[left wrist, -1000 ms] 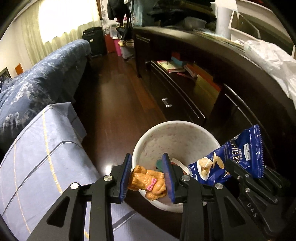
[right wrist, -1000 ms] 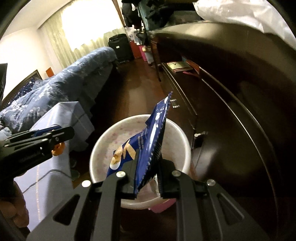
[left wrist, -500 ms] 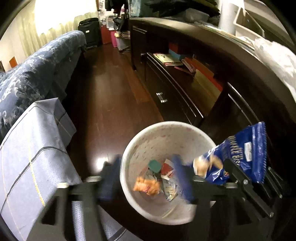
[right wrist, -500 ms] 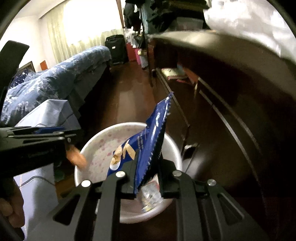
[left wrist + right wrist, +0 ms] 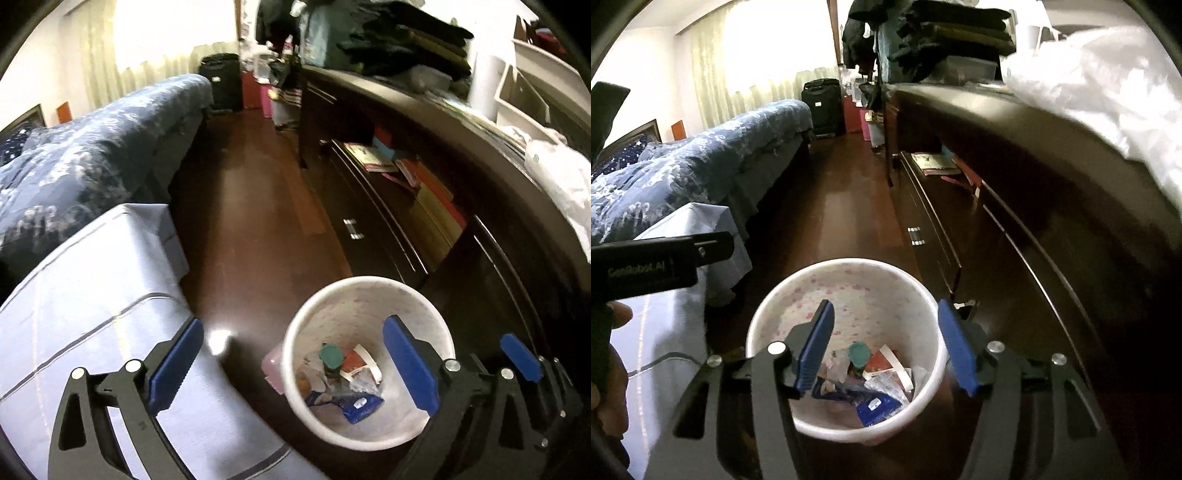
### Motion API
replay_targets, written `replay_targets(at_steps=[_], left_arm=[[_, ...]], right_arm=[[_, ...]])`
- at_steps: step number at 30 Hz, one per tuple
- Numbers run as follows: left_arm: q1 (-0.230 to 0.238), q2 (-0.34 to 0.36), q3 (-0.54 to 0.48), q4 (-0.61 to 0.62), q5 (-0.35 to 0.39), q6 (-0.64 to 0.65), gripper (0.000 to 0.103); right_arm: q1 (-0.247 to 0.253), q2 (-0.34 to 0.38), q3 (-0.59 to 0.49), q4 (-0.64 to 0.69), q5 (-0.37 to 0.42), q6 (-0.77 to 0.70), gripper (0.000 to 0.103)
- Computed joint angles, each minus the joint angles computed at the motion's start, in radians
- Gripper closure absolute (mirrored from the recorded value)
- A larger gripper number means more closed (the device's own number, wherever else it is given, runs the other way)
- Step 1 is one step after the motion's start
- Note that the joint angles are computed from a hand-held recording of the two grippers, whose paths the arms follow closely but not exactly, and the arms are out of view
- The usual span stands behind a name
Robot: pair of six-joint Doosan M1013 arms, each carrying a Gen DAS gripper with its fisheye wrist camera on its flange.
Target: Collect trash
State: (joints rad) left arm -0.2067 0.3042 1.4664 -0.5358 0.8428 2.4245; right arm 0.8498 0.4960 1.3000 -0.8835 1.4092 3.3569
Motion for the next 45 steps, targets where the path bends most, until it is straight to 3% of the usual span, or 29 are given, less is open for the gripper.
replay_targets(at_steps=[8, 11, 16, 26, 33, 37, 41, 45], left_arm=[[0.076, -0.06, 0.049, -0.033, -0.084, 0.011, 0.004], [0.129, -0.082, 0.062, -0.065, -0.102, 0.008, 0.004], [0.229, -0.106, 0.069, -0.096, -0.131, -0.044, 0.004], [0.408, -0.166, 0.112, -0.02, -0.232, -0.193, 0.004], [0.492, -0.243, 0.185, 0.027, -0.369, -0.228, 0.004], [0.546, -0.274, 0.208, -0.075, -0.383, -0.149, 0.004], [0.592, -0.29, 0.216, -0.189, -0.358, -0.072, 0.004], [0.616, -0.312, 0.236, -0.284, -0.384, 0.007, 0.004]], right_arm=[[0.048, 0.039, -0.1, -0.038, 0.051, -0.04, 0.023], [0.065, 0.069, -0.161, -0.046, 0.053, -0.081, 0.012], [0.089, 0.121, -0.263, -0.038, 0.006, -0.152, 0.007], [0.131, 0.243, -0.521, -0.008, -0.151, -0.314, 0.004], [0.167, 0.343, -0.738, -0.014, -0.158, -0.471, 0.004], [0.189, 0.388, -0.84, -0.028, -0.134, -0.534, 0.004], [0.208, 0.399, -0.875, -0.047, -0.124, -0.555, 0.004], [0.23, 0.4, -0.886, -0.083, -0.104, -0.56, 0.004]])
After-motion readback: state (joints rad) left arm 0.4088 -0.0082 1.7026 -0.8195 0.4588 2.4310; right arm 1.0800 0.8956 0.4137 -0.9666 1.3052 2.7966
